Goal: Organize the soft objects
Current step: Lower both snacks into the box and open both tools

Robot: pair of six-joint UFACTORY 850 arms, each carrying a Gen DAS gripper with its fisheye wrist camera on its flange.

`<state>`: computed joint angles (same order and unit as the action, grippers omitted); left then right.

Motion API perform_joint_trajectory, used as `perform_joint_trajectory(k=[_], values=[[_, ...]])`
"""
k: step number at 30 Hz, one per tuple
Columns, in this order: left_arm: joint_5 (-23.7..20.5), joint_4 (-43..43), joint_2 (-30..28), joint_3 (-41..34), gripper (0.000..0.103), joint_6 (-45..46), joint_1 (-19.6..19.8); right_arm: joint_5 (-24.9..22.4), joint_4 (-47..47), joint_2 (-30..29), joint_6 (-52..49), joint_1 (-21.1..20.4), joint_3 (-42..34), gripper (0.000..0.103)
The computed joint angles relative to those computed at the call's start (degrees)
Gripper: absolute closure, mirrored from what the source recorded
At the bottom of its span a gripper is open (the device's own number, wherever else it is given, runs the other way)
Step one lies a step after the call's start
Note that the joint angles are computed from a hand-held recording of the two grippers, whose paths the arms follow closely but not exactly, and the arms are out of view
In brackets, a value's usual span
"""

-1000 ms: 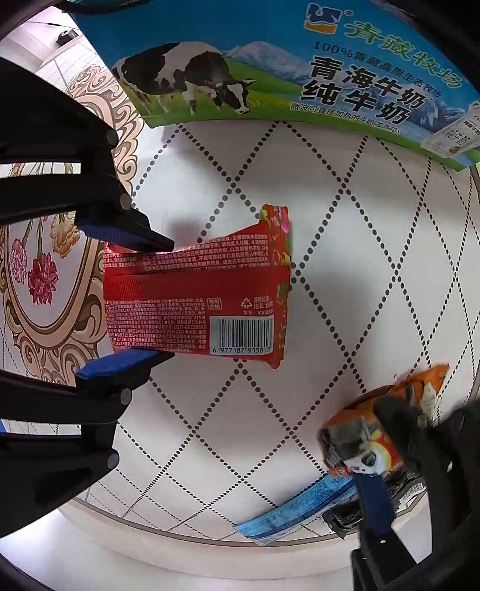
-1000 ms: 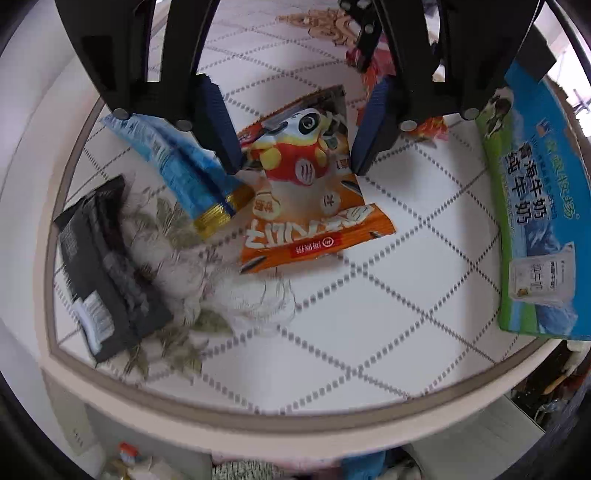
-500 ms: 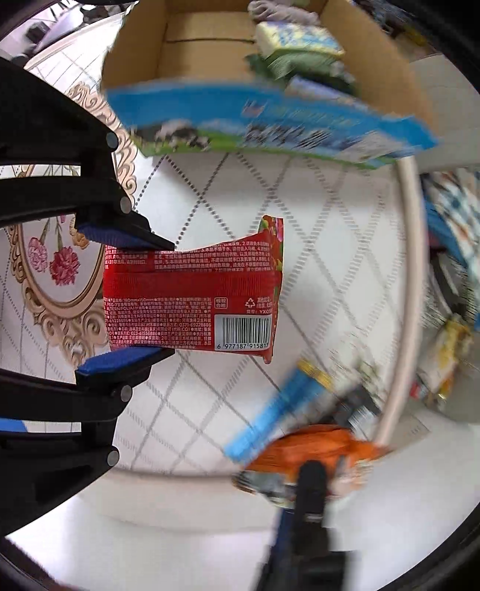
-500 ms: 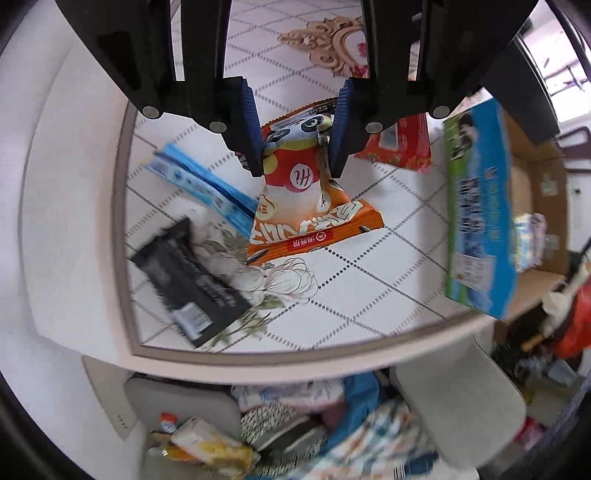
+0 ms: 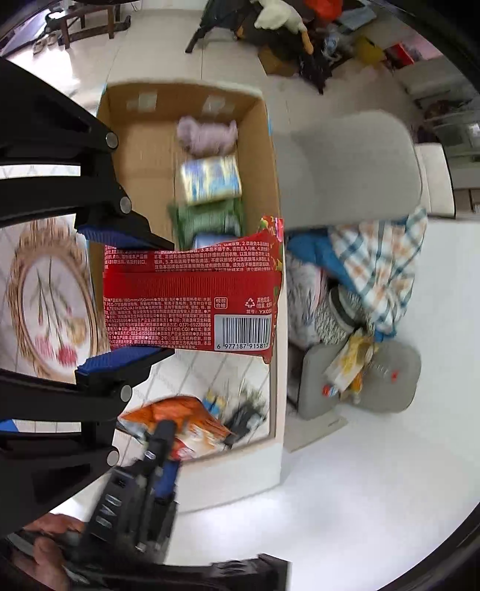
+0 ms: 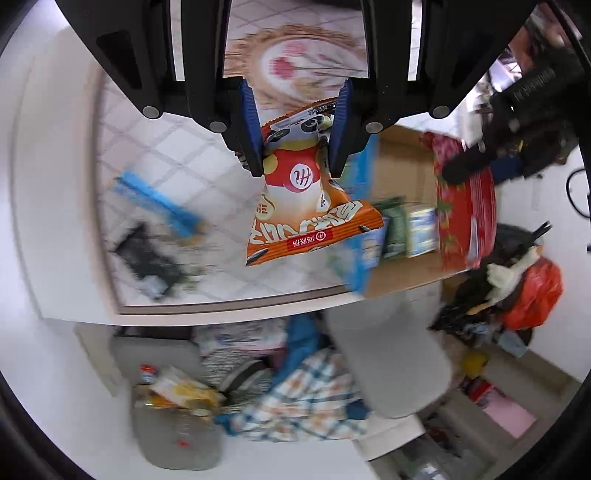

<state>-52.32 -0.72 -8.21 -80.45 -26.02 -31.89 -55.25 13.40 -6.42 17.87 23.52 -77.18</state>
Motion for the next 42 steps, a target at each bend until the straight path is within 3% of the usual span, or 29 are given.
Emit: perform_joint_trajectory(k=[6,16,23,33,35,36,37,40,42], values=[[-0.7,-1.1,3.5,7.5,0.059,5.0,9.2,2.4,4.1,-10.0,2.2,10.5,-7.2,0.067],[-3.6,-7.6,-1.2,12.6,0.059,15.7,21.1,1.8,4.4,-26.7,6.5,19.3,-21.1,0.066],[-5.1,-10.1,-5.4,12.6,0.059,19.4,22.6,0.0,2.1,-33.3,9.0,20.9,-26.6,0.066],[-6.7,-10.2,-7.6,11.4,0.058,19.0,22.4,1.4,3.6,-36.1,11.0,21.6,-27.3,0.061],[-6.7,-9.7,-7.1,11.3,0.057,18.3,22.2,1.2,4.0,-36.2,10.9,21.3,-27.5,0.051],[-6.6,-9.3,-6.8,11.3,0.057,18.1,22.3,1.5,4.3,-36.0,11.1,21.3,-27.1,0.039],[-6.4,-8.7,-6.4,11.3,0.056,17.6,22.1,1.9,4.6,-35.7,11.0,21.2,-26.7,0.034],[-5.8,-9.9,-4.7,12.1,0.046,17.6,22.3,1.7,4.1,-34.4,11.2,21.1,-25.8,0.032],[-4.8,-9.4,-3.5,12.6,0.046,16.6,21.8,1.2,2.4,-33.9,12.5,21.4,-25.7,0.031]])
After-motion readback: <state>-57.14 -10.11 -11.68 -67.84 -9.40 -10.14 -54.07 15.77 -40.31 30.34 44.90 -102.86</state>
